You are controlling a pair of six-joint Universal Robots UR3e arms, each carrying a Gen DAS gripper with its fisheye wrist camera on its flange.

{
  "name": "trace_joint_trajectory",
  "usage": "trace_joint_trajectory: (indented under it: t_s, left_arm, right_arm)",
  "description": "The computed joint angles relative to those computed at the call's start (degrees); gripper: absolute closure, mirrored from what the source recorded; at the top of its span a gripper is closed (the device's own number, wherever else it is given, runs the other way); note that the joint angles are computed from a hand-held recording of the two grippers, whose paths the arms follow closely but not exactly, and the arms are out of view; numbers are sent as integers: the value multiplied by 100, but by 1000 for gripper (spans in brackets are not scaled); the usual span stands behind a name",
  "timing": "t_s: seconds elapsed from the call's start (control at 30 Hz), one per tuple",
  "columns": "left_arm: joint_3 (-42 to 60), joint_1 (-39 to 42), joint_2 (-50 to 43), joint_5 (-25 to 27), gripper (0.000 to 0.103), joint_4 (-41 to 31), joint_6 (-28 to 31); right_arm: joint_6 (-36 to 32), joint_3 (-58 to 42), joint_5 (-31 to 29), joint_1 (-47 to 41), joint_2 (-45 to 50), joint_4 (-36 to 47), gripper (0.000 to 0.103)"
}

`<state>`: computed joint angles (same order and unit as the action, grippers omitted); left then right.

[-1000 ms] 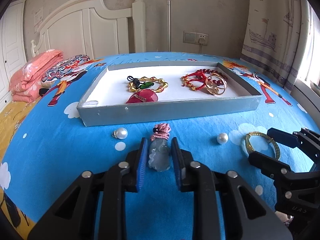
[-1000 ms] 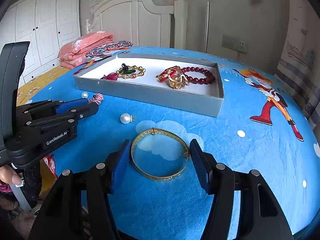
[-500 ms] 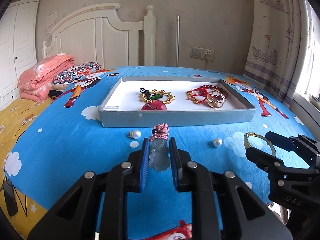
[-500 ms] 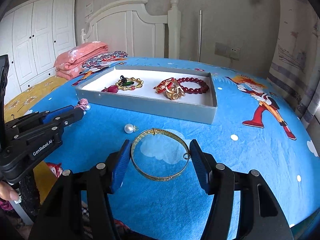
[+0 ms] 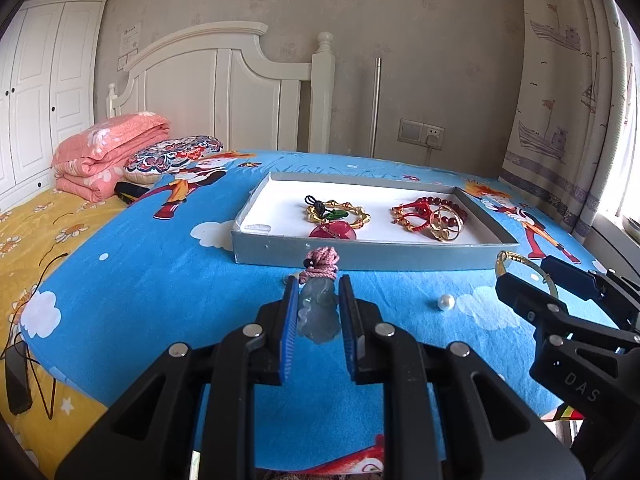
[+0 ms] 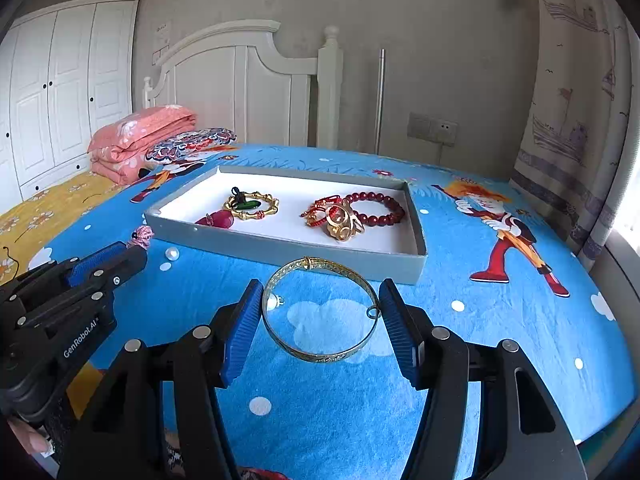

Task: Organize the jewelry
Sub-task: 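Carry the crystal pendant with the left tool while the right tool carries the bangle into the tray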

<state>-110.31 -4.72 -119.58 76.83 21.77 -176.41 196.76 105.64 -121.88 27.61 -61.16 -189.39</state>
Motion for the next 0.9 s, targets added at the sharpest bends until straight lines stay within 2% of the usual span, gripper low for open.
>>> trace_joint_trajectory:
  t_s: [0.17, 0.63, 0.9]
  left_arm:
    - [192, -48, 105, 131, 83, -33, -5]
    - [1755, -218, -251, 354, 83, -950, 22]
    - [3769, -372, -1221, 527, 83, -2186, 113]
  right_arm:
    - [-40, -433, -105, -11, -21, 202, 46]
    - [-373, -1804, -20, -224, 362, 842, 46]
    - [-484, -2747, 281, -570, 828, 1416, 46]
